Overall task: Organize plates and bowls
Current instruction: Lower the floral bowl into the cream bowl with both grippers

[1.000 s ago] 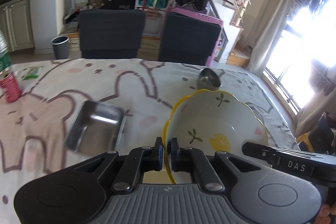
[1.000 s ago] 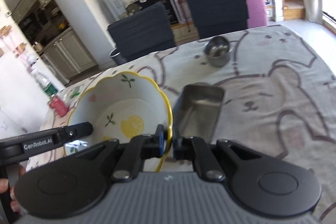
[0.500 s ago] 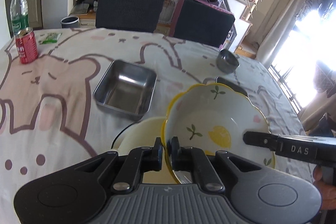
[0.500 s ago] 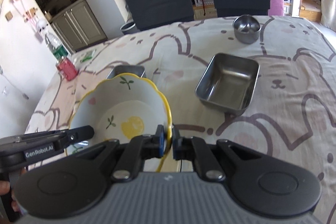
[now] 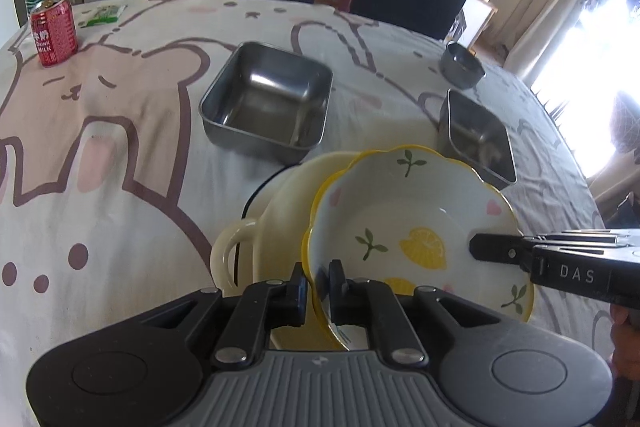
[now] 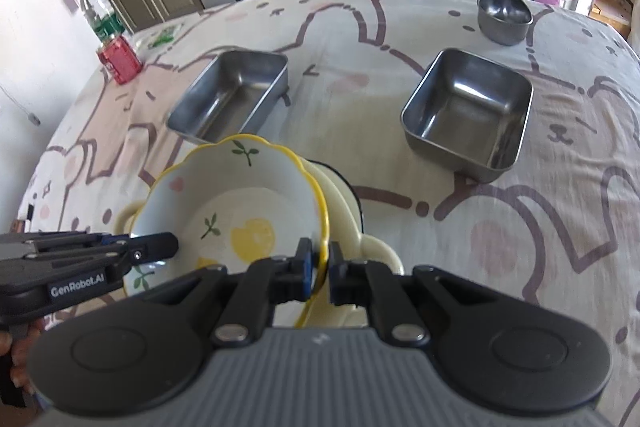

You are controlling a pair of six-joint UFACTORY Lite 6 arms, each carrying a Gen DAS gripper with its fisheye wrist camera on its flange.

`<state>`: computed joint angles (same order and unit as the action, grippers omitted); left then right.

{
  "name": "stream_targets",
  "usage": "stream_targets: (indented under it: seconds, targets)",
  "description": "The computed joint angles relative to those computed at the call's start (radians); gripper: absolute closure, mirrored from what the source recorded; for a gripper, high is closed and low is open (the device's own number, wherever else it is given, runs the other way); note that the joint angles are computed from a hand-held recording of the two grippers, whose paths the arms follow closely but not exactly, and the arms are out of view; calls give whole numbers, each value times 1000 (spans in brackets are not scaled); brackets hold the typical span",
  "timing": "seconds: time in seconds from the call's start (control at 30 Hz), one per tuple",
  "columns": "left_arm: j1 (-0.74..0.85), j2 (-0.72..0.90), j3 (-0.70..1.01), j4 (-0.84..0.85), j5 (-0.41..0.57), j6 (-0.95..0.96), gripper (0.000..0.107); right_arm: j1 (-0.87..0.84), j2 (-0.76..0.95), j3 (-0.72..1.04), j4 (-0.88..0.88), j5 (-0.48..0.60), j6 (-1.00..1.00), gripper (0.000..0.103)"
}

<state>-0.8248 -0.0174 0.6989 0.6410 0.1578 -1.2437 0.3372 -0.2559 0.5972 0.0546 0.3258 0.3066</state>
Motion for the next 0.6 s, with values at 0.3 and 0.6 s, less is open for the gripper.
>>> stream_targets:
  seconds: [0.3, 0.6]
  targets:
    - [5, 64, 35, -179, -1, 203, 92, 75, 97, 47, -239, 2, 250, 93]
    - [-2, 99, 62, -220, 16, 256, 90, 96, 128, 63, -311, 16, 308, 93]
